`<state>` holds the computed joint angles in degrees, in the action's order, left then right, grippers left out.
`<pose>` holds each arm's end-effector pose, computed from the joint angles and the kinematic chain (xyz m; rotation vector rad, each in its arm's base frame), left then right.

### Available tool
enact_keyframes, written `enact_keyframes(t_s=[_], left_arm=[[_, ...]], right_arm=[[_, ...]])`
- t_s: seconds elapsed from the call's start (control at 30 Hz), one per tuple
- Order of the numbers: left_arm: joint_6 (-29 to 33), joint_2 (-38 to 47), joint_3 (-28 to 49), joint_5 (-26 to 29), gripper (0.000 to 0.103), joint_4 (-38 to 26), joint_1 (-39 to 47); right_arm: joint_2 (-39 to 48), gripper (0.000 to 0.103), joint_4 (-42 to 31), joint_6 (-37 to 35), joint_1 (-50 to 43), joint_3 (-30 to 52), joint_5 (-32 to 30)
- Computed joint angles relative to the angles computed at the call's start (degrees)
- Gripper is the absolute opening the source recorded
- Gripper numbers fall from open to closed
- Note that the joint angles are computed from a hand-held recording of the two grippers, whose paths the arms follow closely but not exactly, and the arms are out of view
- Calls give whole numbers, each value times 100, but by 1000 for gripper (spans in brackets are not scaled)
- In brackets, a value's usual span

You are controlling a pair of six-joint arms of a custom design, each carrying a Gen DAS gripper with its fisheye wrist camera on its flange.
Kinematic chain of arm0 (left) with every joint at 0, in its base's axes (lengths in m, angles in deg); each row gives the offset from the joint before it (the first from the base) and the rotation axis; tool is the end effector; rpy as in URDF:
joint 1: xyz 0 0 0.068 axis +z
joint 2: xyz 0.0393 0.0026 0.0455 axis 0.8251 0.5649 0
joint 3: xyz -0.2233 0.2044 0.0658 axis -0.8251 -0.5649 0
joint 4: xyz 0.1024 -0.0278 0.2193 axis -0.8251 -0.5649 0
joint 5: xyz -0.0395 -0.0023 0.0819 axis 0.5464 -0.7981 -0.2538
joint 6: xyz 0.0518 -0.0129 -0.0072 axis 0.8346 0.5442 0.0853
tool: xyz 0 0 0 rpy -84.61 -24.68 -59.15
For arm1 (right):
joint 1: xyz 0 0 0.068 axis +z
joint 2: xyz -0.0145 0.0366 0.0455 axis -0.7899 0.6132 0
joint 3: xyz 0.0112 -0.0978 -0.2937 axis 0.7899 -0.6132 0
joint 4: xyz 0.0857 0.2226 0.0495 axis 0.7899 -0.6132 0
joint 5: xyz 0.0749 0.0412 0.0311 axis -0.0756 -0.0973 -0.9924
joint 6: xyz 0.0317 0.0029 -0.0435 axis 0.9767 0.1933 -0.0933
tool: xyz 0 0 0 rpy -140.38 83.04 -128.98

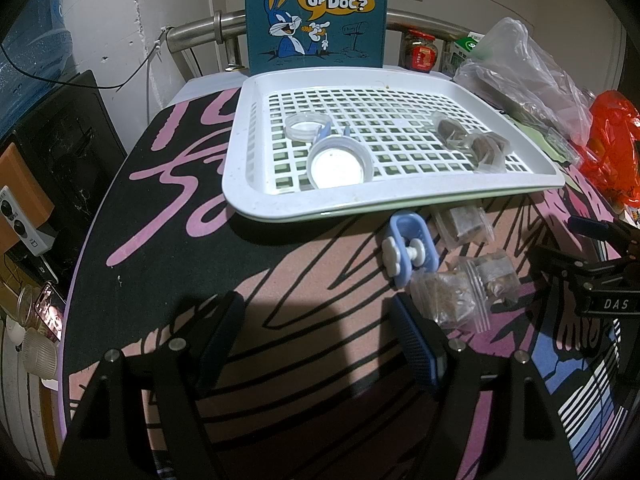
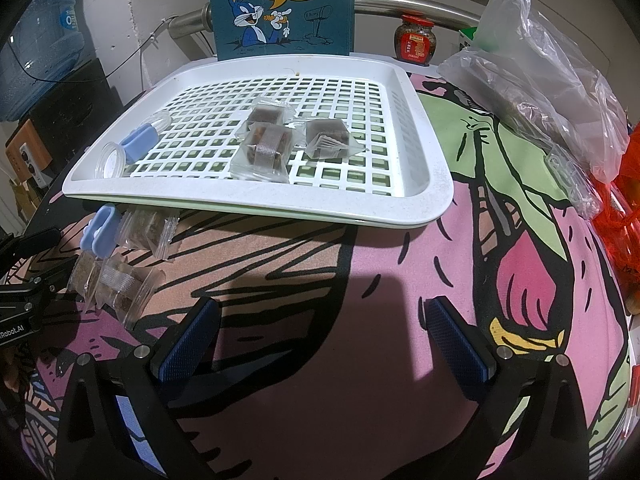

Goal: Organize objects

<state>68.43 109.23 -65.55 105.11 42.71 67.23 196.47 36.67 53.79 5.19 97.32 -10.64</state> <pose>0.1766 0.0238 0.0546 0.5018 2.4293 -0.1574 0.1337 0.1756 0.0437 0.0475 2.5153 -0.0072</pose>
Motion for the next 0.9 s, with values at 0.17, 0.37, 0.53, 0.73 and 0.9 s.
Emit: enact_keyframes(t_s=[0.17, 0.37, 0.53, 0.73, 0.9], left_arm=[[-14, 6, 0, 31, 75, -4, 3], [19, -16, -5, 118, 75, -52, 43], [42, -79, 32, 189, 75, -185, 98], [144, -196, 67, 397, 75, -433, 228], [224, -283, -46, 461, 75, -380, 187]], right_arm=[[-4, 103, -3, -2, -2, 0, -1], [-15, 103, -10, -4, -3, -3, -2], [-11, 103, -6, -2, -1, -3, -2], [-7, 103, -3, 1, 3, -4, 0], [-11, 103, -5, 11, 12, -10, 3]])
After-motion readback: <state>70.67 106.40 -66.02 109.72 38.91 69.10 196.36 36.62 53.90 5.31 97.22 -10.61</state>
